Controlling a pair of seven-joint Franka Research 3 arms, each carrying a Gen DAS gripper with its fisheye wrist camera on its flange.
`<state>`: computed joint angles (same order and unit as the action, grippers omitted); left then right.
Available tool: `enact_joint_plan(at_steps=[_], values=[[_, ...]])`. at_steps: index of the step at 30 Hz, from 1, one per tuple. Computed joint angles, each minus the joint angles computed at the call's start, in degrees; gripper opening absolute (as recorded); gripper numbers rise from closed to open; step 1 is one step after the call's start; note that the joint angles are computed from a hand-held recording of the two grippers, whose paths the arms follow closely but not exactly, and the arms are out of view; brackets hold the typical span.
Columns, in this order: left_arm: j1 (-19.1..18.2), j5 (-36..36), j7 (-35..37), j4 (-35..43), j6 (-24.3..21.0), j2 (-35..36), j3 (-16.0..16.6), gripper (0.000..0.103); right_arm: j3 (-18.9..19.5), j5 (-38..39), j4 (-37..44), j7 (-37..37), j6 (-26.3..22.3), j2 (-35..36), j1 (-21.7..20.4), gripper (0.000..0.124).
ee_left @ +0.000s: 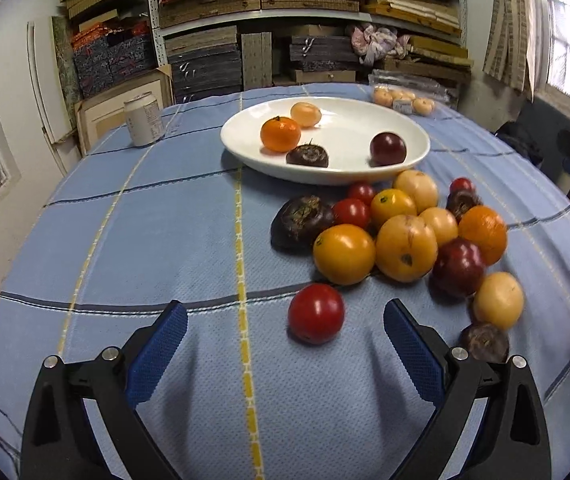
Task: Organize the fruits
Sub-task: 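Grasp the red tomato with the left gripper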
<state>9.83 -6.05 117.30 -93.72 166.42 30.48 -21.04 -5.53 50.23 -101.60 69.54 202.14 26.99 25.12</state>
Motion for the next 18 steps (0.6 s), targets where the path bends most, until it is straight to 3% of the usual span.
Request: enact_joint_plan(at_steps=[2, 4, 8, 10, 12, 15, 18], values=[[-2.6, 2.2, -2.6, -0.3, 1.8, -0.2, 3.1, 0.099, 0.2, 0.1, -0.1, 0.3, -0.3, -0.1, -0.2, 0.098], [-1.5, 2.7, -2.0, -0.7, 2.0, -0.3, 1.7, 0.099, 0.2, 0.0, -0.1, 0.6, -0.6, -0.1, -0.3, 0.098], [-4.1, 5.7, -5.5, 0.0, 0.6, -0.3, 4.7, 0.099, -0.4, -0.1, -0.1, 0.7, -1.0, -0.2, 0.1, 0.098], [-3.3, 4.8, -6.4, 0.9, -1.6, 0.1, 3.8, 0.099, -1.2, 0.5, 0.1, 0.5, -1.5, 0.0, 0.8, 0.098], [-0.4, 0.8, -5.2, 2.5, -4.8, 1.1, 0.5, 0.099, -1.4, 0.4, 0.1, 0.7, -1.5, 0.0, 0.9, 0.098], [-2.0, 0.6, -7.3, 3.1, -5.1, 1.3, 2.8, 0.098, -1.1, -0.1, 0.0, 1.3, -1.4, 0.0, 0.7, 0.098], [-1.8, 0.2, -6.7, 3.0, -5.5, 1.1, 2.5, 0.088, -1.1, -0.4, 0.1, 1.7, -1.7, 0.0, 0.7, 0.098]])
